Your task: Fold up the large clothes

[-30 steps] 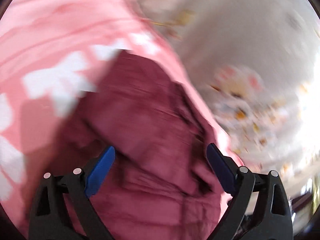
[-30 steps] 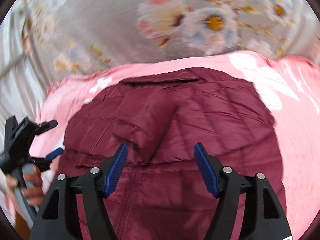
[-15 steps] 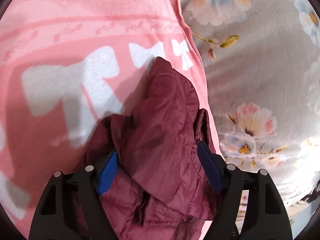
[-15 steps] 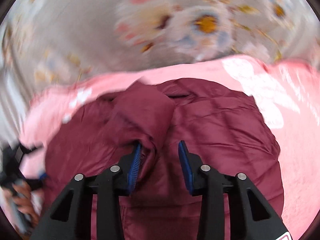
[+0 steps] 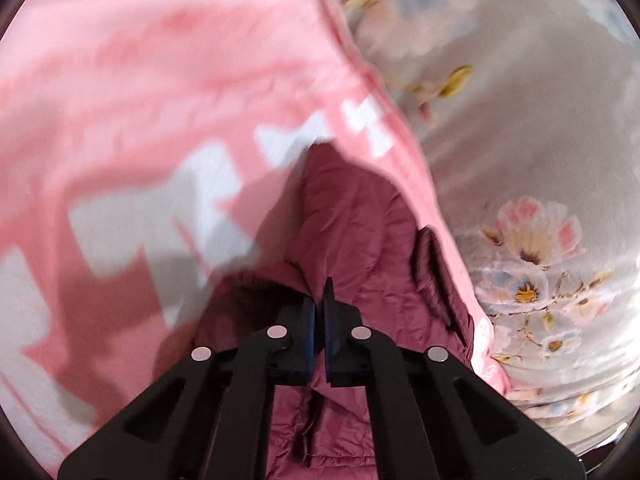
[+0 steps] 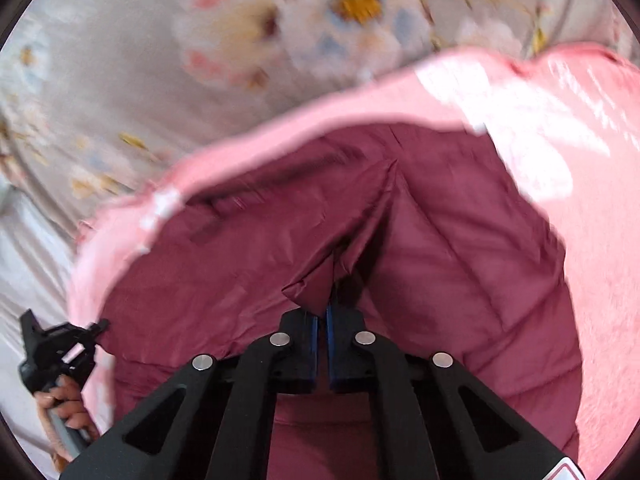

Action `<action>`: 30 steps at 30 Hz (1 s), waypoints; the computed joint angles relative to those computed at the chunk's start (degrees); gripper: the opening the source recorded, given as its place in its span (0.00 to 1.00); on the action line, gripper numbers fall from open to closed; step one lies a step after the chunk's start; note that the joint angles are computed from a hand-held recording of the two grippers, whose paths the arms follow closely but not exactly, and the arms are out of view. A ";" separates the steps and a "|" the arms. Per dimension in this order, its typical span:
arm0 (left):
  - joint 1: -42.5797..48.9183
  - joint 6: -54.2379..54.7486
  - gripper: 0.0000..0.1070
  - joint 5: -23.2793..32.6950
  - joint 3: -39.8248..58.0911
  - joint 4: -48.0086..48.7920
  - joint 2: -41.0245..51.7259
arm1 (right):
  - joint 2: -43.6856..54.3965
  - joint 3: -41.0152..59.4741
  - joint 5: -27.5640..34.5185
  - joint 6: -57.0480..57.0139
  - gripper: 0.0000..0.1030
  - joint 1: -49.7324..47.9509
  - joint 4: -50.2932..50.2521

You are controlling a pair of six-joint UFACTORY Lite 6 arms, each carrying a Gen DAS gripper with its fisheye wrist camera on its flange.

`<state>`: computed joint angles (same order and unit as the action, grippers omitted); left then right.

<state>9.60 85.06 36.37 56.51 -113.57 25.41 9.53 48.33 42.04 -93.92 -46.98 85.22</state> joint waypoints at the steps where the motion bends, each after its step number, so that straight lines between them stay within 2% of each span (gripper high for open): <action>1: -0.02 2.35 0.01 -0.83 -1.69 -1.42 -2.62 | -0.01 -0.15 0.67 -0.88 0.02 -0.61 0.41; 4: -1.25 9.69 0.01 -4.70 -4.05 -5.71 -4.96 | 6.70 2.07 -3.89 -1.06 0.01 0.75 -1.40; 7: -2.72 9.63 0.01 -8.01 -1.63 -5.29 0.49 | 11.30 1.44 -6.13 -4.74 0.01 1.04 1.29; 16: -3.37 22.94 0.01 -7.16 -3.54 -15.51 4.00 | 16.40 2.06 -3.92 -8.91 0.00 -0.70 4.40; 20: -4.25 29.83 0.01 -6.15 -5.10 -21.24 3.81 | 17.07 3.75 -1.20 -3.97 0.00 -2.42 -0.10; 22: -4.95 32.97 0.02 -6.27 -5.70 -23.81 3.44 | 13.18 1.18 -0.87 -2.33 0.04 -4.72 -1.05; 24: -4.67 32.98 0.02 -5.68 -5.77 -23.45 3.62 | 6.76 -3.49 -2.08 -4.23 0.15 -6.86 1.82; 27: -4.73 34.09 0.02 -5.15 -5.96 -24.43 3.81 | -5.54 -10.19 -3.76 -7.00 0.13 -7.41 4.31; 30: -5.62 36.32 0.02 -6.19 -6.11 -26.72 3.42 | -11.71 -10.37 -6.04 0.40 0.10 0.33 -4.37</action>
<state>3.99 121.39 30.17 50.40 -140.29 28.83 -2.18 37.96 36.00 -93.52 -46.65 80.85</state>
